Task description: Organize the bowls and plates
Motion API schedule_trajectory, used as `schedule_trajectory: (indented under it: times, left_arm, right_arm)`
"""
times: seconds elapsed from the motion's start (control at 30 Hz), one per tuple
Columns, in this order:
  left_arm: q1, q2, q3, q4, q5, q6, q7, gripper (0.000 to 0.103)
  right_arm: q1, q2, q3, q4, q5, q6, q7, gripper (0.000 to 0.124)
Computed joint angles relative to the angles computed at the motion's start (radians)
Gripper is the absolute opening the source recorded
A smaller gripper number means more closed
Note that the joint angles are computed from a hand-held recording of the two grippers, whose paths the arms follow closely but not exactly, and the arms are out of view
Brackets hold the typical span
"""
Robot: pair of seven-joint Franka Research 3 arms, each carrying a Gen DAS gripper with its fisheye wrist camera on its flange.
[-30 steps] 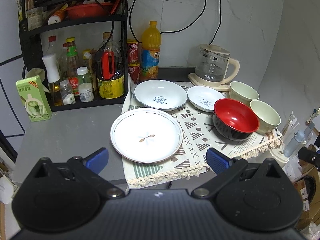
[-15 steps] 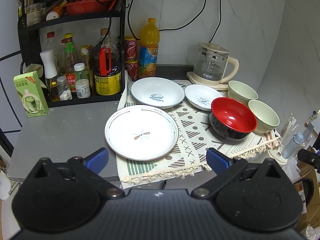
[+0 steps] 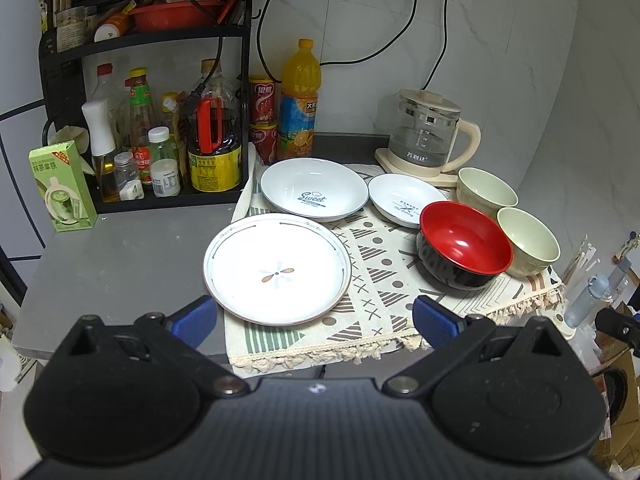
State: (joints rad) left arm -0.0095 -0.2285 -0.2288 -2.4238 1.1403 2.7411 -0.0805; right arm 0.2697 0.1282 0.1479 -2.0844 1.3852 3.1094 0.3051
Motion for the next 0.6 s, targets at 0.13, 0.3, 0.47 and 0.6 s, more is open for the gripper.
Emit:
schedule_trajectory:
  times: [0.13, 0.3, 0.47, 0.6]
  left_arm:
    - [-0.004, 0.003, -0.009, 0.008, 0.005, -0.015, -0.025, 0.103]
    - [-0.017, 0.014, -0.012, 0.026, 0.007, -0.037, -0.043, 0.103]
    - [-0.034, 0.061, -0.007, 0.070, 0.005, -0.048, -0.002, 0.103]
    - [-0.043, 0.108, 0.008, 0.110, 0.026, -0.019, -0.022, 0.102]
  right_arm:
    - [-0.009, 0.004, -0.003, 0.002, 0.035, -0.016, -0.055, 0.103]
    - [-0.013, 0.008, -0.015, 0.000, -0.028, -0.026, 0.013, 0.103]
    - [-0.028, 0.021, -0.017, 0.021, -0.001, -0.037, -0.013, 0.103]
    - [-0.045, 0.047, -0.015, 0.053, 0.006, -0.044, -0.025, 0.103]
